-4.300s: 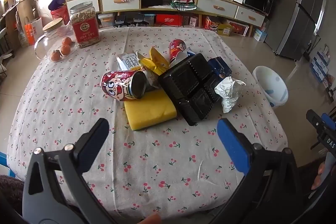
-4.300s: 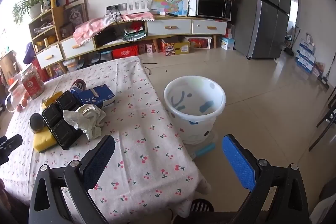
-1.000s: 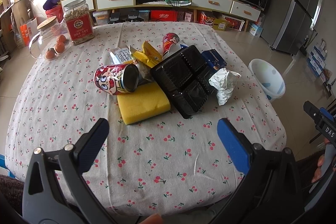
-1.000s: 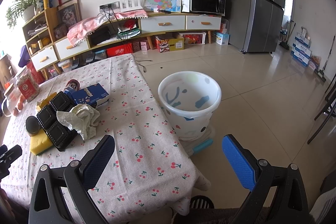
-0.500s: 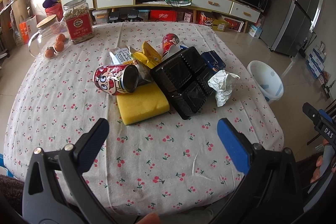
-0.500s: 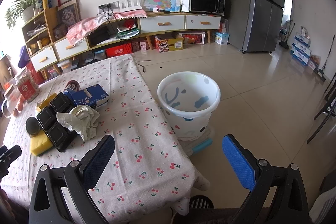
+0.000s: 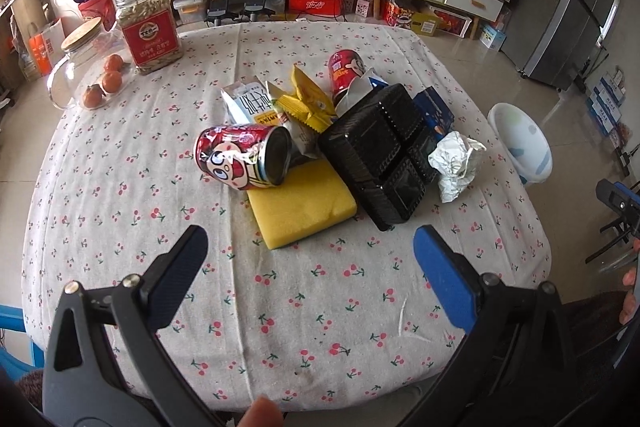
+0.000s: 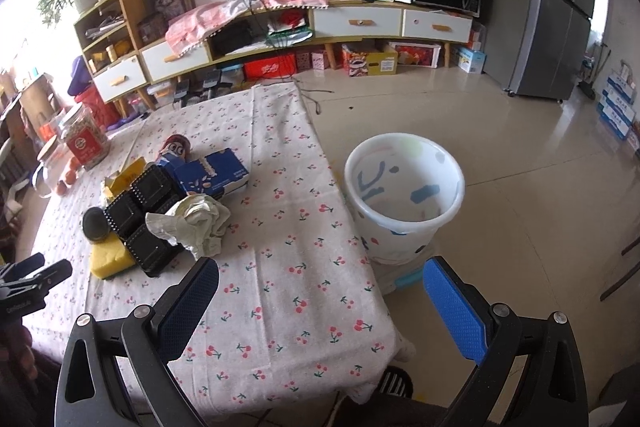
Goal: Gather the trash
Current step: 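Grasp the blue biscuit box with the right gripper while the left gripper grasps the white milk carton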
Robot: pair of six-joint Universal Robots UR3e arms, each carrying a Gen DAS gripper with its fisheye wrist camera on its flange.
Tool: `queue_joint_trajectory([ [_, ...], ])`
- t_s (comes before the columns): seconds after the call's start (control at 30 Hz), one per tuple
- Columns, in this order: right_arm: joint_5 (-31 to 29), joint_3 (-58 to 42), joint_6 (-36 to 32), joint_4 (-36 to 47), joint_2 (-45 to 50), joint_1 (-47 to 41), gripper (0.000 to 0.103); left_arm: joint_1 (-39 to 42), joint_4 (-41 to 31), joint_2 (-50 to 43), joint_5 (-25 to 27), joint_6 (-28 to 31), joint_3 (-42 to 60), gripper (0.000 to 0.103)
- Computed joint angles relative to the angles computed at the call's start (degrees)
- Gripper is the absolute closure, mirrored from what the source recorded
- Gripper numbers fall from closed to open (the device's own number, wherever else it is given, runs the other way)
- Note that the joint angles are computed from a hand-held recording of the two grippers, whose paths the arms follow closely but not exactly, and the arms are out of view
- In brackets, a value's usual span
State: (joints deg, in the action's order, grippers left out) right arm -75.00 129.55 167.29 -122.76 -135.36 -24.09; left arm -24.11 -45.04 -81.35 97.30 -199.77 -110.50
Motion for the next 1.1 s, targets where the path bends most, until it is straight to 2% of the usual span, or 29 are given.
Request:
queue_joint_trajectory([
  [0.27,-1.36,-13.98,4.20,-3.45,23.25,13.55,0.000,6.13,-4.87,-0.57,-2.66,5.99,4.46,0.001],
  [0.5,-1.29,-26.46,9.37,-4.90,40.70,18.63,0.000,13.31,-4.53,-1.72,-8.33,8.92,4.69,0.001],
  [0.6,-0.74,-30.65,11.76,-5.36,46.78,19.26,0.000,16.40,-2.39,-1.93,-10.41,9.25,2.62,0.001],
  [0.73,1.44,-33.21,14.80,-7.45,53.57,19.27,0.000,20.97,-3.29,-3.35,-15.18,9.44,2.11,0.001],
  [0.87,3.56,-40.32,17.86,-4.49,61.77,20.26,0.000,21.67,-2.65,-6.42,-16.24,9.02,4.28,0.001],
  [1.03,3.79,-49.96,20.63,-2.98,70.27,22.45,0.000,24.29,-3.96,-10.26,-20.85,6.42,7.17,0.001],
  [1.1,4.00,-53.02,22.34,-1.72,73.18,22.66,0.000,24.47,-3.70,-12.15,-20.57,5.35,9.01,0.001],
])
